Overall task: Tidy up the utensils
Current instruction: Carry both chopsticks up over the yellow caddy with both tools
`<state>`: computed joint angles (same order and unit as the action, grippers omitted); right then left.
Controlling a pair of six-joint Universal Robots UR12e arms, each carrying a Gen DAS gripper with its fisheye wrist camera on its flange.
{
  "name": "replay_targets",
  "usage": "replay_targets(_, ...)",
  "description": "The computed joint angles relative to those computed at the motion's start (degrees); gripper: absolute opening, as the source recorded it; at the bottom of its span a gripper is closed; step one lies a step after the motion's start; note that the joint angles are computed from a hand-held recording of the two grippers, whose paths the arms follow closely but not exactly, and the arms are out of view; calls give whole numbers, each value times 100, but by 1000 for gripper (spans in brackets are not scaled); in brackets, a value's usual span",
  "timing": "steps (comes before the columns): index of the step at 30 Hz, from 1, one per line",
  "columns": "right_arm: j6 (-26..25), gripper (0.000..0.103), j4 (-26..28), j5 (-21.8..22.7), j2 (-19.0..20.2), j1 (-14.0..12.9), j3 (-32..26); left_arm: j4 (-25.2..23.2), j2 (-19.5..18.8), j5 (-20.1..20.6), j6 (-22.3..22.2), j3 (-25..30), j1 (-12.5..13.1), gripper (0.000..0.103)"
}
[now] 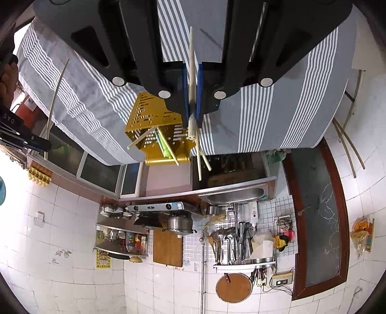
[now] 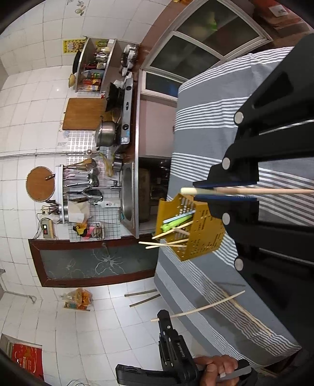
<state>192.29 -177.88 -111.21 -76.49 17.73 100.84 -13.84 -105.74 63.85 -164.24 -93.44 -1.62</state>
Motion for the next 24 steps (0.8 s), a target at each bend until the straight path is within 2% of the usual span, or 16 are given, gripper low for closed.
replay_targets(14,-292,6,-272,-104,216,-28,-587,231,-161,-118,-265,532,-158,4)
replay_targets(24,-387,6,-452,-254,443,-49,-1067,302,-445,-21,-509,1123,-299,4)
